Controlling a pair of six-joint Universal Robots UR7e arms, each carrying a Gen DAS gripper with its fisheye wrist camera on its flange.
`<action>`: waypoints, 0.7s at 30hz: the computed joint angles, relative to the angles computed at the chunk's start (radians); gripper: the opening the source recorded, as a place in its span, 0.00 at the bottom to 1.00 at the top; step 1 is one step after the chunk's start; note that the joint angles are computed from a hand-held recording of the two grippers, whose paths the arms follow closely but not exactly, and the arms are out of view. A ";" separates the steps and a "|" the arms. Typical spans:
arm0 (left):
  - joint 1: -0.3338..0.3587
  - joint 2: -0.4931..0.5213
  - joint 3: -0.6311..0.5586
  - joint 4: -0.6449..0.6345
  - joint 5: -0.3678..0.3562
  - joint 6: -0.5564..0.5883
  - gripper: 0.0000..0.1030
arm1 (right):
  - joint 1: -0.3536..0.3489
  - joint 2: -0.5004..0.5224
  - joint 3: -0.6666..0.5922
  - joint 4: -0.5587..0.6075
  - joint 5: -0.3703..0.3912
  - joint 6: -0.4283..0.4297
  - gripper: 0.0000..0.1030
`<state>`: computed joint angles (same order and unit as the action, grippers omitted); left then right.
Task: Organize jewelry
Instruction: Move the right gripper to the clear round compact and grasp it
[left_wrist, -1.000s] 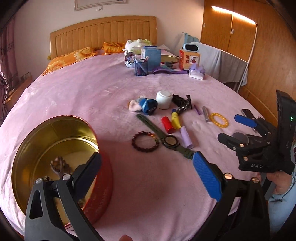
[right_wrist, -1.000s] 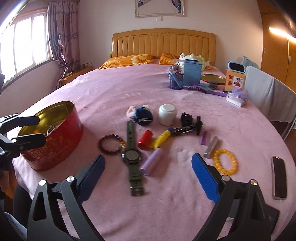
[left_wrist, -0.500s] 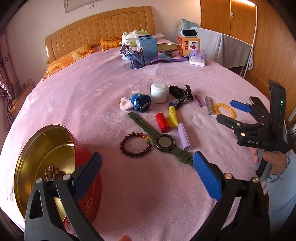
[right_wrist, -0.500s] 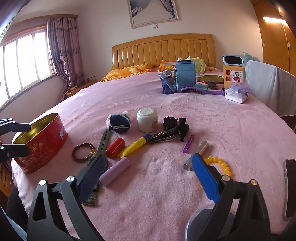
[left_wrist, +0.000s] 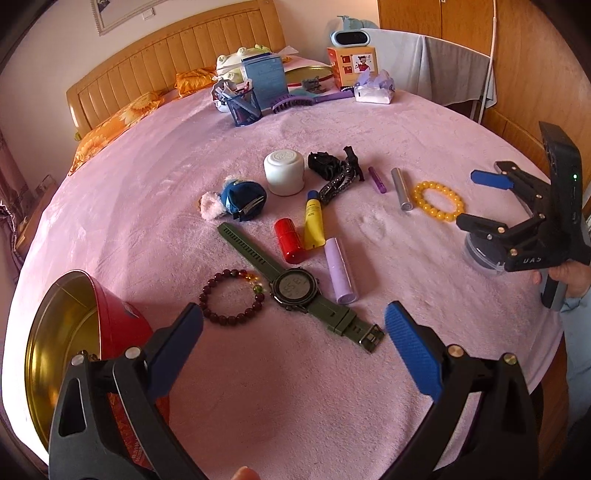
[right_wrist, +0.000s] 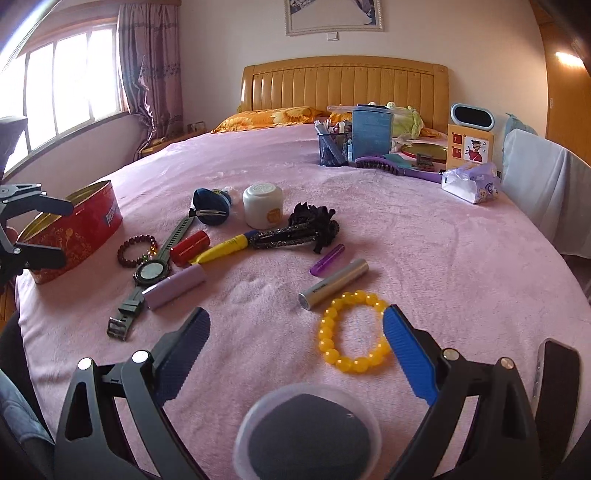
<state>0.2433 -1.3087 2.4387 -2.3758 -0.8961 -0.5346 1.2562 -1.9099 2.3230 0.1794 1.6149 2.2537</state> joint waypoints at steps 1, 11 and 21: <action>0.000 0.008 -0.003 0.000 -0.001 0.000 0.94 | -0.031 -0.006 -0.008 0.026 -0.031 -0.016 0.93; 0.008 0.073 -0.034 -0.021 0.001 0.013 0.94 | -0.158 -0.149 0.063 0.169 -0.262 -0.068 0.93; 0.011 0.116 -0.028 -0.050 -0.030 0.025 0.94 | -0.432 -0.216 0.108 0.276 -0.270 -0.284 0.93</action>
